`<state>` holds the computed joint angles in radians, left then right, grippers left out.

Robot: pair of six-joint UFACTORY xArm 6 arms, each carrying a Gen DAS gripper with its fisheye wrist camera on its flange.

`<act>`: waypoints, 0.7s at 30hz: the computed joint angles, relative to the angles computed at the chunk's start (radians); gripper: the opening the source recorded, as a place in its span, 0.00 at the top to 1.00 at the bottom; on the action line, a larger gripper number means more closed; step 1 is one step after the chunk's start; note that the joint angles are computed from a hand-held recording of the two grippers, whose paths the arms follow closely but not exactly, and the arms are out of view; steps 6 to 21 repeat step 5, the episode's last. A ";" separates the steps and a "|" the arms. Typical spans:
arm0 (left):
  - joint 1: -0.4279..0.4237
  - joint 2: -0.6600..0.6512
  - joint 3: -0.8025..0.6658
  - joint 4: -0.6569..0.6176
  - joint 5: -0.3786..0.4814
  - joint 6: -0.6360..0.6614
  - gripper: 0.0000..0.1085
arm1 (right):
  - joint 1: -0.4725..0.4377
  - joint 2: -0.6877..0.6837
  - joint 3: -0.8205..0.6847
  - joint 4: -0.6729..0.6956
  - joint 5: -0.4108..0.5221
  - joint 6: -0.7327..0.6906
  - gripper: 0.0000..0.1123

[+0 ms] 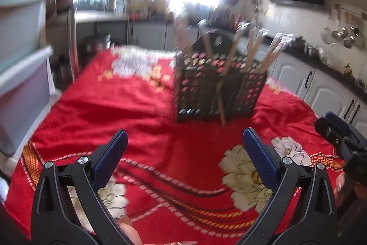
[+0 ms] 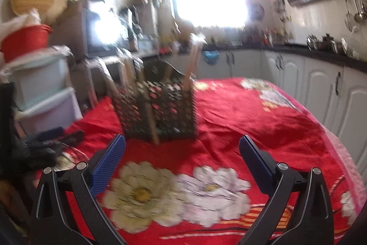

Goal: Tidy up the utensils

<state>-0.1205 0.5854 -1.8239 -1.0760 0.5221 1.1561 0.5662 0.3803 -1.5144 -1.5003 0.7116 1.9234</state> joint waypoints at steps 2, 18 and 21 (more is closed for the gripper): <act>0.035 0.100 -0.166 0.209 0.061 -0.209 0.15 | -0.034 0.014 -0.023 0.209 0.040 -0.194 0.14; 0.066 0.309 -0.480 0.523 0.066 -0.477 0.15 | -0.090 0.031 -0.056 0.499 0.106 -0.416 0.14; 0.066 0.309 -0.480 0.523 0.066 -0.477 0.15 | -0.090 0.031 -0.056 0.499 0.106 -0.416 0.14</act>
